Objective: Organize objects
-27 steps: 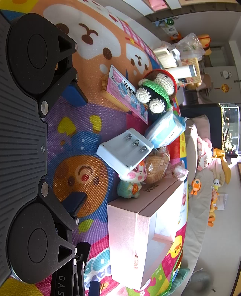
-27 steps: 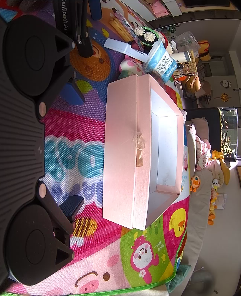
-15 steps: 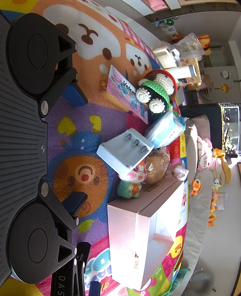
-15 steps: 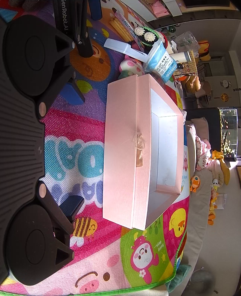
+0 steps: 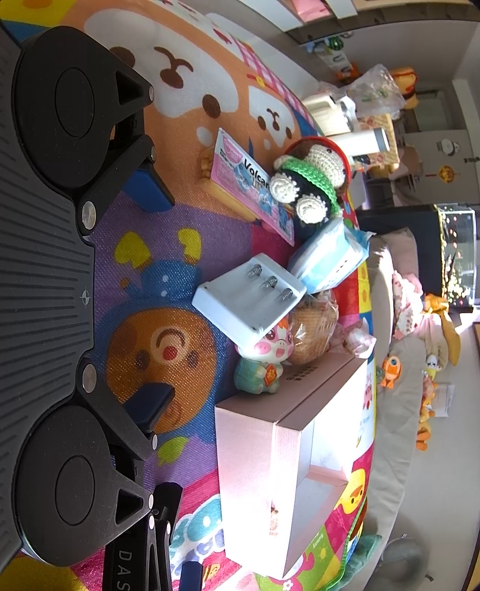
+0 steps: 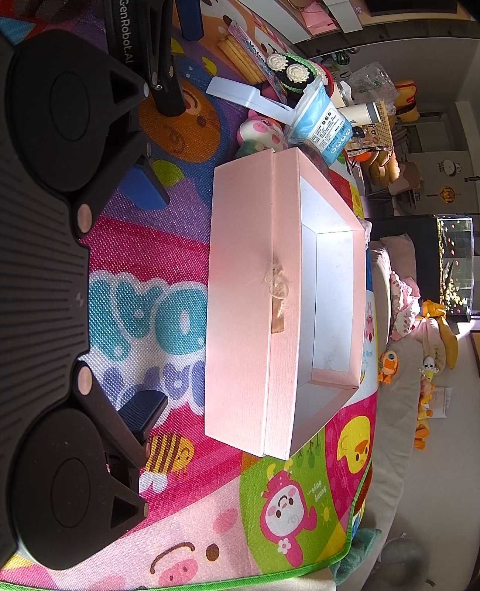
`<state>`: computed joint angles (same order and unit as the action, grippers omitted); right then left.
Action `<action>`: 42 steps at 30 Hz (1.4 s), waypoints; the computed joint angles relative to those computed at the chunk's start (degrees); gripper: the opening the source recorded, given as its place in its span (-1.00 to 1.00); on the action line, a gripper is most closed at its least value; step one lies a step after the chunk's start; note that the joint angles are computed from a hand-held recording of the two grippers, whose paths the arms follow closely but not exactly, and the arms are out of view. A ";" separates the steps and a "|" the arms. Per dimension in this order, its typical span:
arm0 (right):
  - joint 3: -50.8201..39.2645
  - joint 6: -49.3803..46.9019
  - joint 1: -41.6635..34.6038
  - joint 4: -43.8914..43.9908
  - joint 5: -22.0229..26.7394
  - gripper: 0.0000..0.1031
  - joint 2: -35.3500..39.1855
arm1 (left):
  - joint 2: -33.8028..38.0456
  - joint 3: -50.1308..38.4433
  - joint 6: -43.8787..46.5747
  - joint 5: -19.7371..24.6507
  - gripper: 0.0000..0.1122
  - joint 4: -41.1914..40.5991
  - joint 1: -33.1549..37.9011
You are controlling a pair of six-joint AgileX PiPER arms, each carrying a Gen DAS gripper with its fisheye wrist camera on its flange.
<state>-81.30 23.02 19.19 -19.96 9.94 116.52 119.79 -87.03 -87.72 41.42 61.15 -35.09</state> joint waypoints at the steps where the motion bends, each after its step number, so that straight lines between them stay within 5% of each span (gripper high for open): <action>1: -0.02 -0.12 0.00 0.15 -0.02 1.00 0.02 | -0.05 0.06 -0.01 -0.12 0.81 -0.01 0.06; 13: 0.85 -3.30 -0.40 3.30 -0.68 1.00 -0.46 | -3.07 3.85 1.02 -4.24 0.79 -0.82 1.32; 20: 0.54 -3.10 -0.41 3.05 -0.59 1.00 -0.22 | -12.09 10.86 -14.18 -10.77 0.79 9.76 10.02; 25: -1.88 -15.87 -1.01 14.49 3.04 1.00 0.18 | -7.75 -0.63 1.11 -17.05 0.79 -14.13 22.90; 29: -5.12 -15.66 -0.84 14.82 7.88 1.00 0.96 | 2.19 -16.37 16.51 -11.76 0.78 -30.64 27.03; 34: -6.04 -13.41 -0.68 13.94 9.94 1.00 0.99 | 14.50 -35.47 27.90 -0.16 0.71 -38.62 27.55; 36: -7.03 -11.18 -0.26 11.90 11.54 1.00 1.24 | 14.99 -35.58 27.19 -0.16 0.61 -36.88 26.78; 37: -7.75 -10.61 0.00 10.84 12.47 1.00 1.50 | 14.42 -34.33 26.94 -0.92 0.36 -35.74 26.38; 42: -12.17 -16.08 -0.40 14.31 17.41 1.00 3.01 | 6.65 -20.66 26.41 -9.70 0.29 -34.50 26.82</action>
<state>-93.47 6.94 18.79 -5.65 27.35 119.53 126.44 -107.69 -61.31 31.73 26.65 -8.27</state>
